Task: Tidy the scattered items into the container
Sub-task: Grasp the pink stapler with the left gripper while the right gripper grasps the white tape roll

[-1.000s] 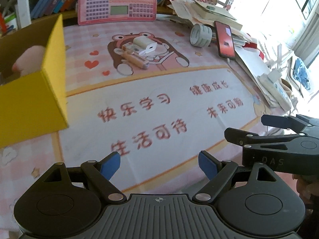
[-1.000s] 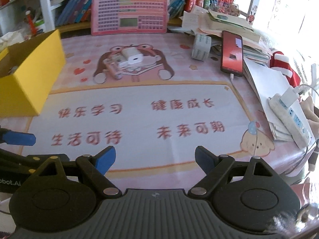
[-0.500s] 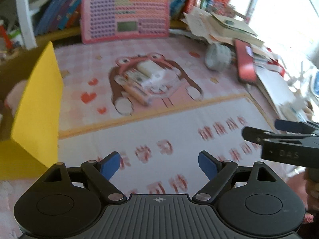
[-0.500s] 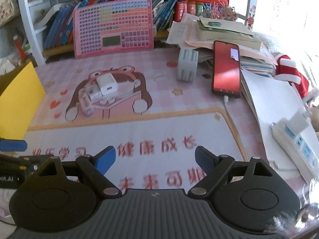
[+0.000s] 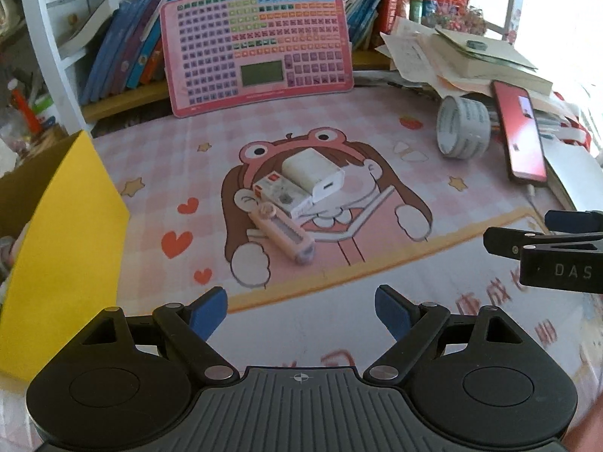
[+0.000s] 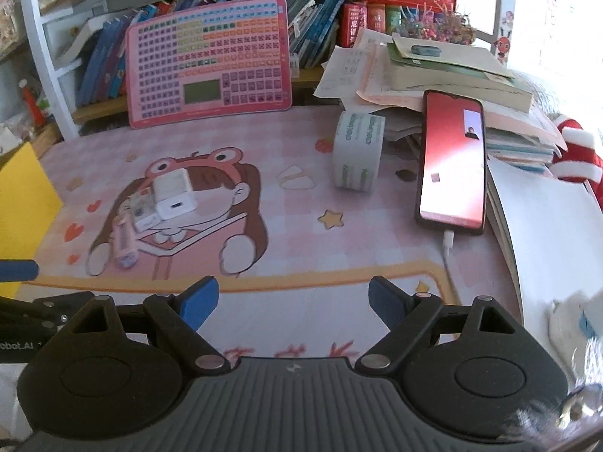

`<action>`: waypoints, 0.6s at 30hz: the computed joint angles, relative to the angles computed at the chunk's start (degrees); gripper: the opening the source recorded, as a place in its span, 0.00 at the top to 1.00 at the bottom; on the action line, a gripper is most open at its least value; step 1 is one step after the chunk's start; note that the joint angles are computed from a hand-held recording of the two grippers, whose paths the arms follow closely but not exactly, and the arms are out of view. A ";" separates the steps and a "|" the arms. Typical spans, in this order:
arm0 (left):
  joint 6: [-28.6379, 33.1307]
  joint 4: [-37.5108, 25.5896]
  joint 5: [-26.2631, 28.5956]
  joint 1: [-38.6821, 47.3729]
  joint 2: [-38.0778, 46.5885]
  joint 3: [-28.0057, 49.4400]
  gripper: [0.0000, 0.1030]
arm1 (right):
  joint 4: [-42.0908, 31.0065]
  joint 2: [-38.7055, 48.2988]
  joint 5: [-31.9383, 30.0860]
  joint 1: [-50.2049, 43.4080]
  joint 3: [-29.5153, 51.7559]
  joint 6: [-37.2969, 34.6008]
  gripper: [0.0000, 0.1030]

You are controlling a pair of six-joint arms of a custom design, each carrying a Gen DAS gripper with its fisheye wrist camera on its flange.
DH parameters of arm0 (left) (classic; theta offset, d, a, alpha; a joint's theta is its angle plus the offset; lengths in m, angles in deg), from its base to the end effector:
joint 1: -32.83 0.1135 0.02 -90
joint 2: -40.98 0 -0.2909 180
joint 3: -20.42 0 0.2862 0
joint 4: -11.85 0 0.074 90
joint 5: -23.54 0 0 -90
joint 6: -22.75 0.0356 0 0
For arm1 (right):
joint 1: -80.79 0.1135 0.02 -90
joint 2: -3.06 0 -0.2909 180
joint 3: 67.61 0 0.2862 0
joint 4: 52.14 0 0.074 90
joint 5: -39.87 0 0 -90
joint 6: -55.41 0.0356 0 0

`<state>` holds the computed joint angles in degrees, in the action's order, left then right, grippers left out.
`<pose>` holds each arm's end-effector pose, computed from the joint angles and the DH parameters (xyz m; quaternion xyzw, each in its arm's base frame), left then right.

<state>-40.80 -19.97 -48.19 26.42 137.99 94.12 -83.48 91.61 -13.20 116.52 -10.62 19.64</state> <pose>0.3764 -0.0535 0.2005 0.3121 0.8900 -0.0977 0.3177 0.2586 0.1597 0.1633 0.2215 0.8982 -0.0607 0.3748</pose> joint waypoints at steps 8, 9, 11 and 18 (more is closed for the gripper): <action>-3.33 3.62 -4.47 -4.16 5.81 3.92 0.15 | 7.97 1.36 -2.20 -8.13 -0.15 -11.26 0.16; -4.10 3.98 -4.75 -4.44 6.68 4.56 0.15 | 9.11 1.90 -2.10 -9.22 0.25 -13.12 0.16; -5.68 4.55 -5.40 -4.90 8.24 5.78 0.15 | 10.94 3.01 -2.28 -11.19 1.07 -16.01 0.16; -13.06 6.64 -4.16 -3.81 11.18 8.92 0.15 | 13.76 8.57 -3.04 -17.34 6.43 -22.82 0.16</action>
